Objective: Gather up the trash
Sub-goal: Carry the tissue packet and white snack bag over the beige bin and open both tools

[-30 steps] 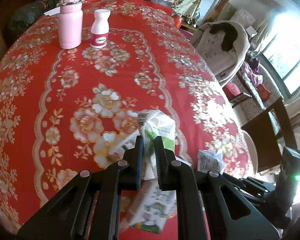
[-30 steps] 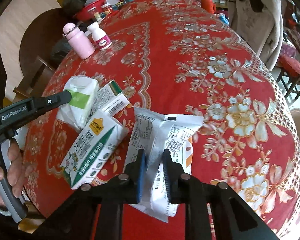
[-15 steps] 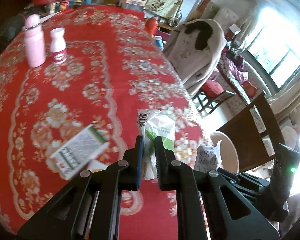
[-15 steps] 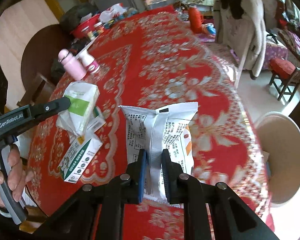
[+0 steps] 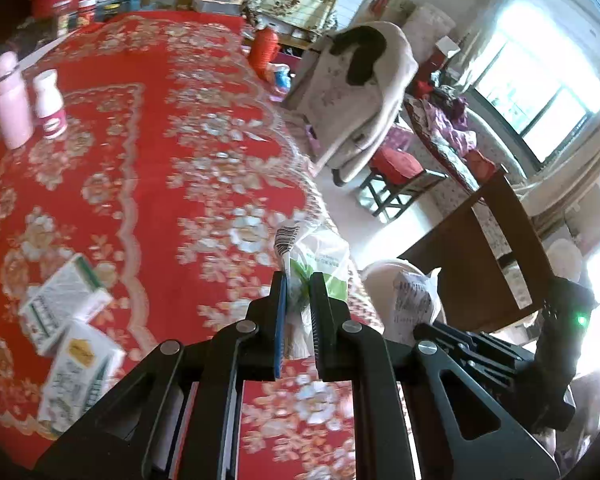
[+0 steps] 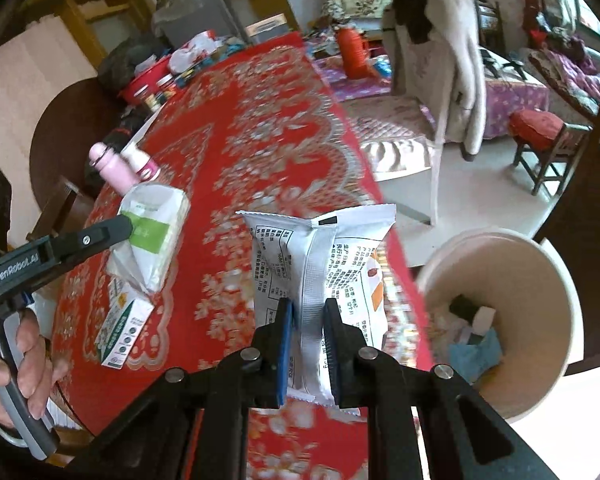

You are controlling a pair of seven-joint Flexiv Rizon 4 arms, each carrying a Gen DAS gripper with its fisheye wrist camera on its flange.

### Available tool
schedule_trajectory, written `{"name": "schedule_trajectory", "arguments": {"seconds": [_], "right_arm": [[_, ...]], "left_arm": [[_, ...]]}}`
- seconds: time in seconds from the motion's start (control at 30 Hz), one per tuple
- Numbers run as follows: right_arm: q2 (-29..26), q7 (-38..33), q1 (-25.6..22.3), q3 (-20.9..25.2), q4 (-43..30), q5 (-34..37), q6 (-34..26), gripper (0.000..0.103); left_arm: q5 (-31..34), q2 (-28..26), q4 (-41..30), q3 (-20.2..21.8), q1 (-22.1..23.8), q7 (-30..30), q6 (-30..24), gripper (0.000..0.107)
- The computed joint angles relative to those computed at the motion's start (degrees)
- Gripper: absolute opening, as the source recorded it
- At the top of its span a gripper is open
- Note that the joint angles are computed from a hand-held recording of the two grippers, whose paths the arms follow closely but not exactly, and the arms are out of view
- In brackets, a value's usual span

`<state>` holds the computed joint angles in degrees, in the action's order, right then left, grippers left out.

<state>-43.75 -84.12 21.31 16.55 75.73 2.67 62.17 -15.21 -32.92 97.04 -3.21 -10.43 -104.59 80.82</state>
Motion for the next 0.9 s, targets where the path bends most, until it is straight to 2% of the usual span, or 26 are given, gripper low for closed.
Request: {"name": "schedule_trajectory", "arguments": {"seconds": [0.17, 0.63, 0.83, 0.87, 0.9], "right_arm": [[0.0, 0.95, -1.8, -1.55, 0.04, 0.08, -0.3, 0.014], [-3.25, 6.6, -5.64, -6.97, -2.72, -4.36, -3.02, 0.014], [-4.65, 8.94, -6.02, -8.9, -4.28, -6.48, -4.0, 0.015], [-4.77, 9.5, -5.86, -9.52, -4.33, -7.13, -4.08, 0.017], [-4.75, 10.13, -5.65, -10.12, -4.06, -7.76, -3.77, 0.027]], "left_arm": [[1.77, -3.75, -5.98, 1.09, -3.25, -1.02, -3.22, 0.009], [0.58, -18.67, -27.17, -2.7, -6.77, 0.19, -12.36, 0.009], [-0.05, -22.64, -33.05, -3.67, -7.64, 1.26, -14.34, 0.012], [-0.07, -22.93, -33.5, -3.6, -7.75, 1.29, -14.72, 0.013], [-0.06, -23.25, -34.07, -3.43, -7.9, 1.21, -15.24, 0.013]]}}
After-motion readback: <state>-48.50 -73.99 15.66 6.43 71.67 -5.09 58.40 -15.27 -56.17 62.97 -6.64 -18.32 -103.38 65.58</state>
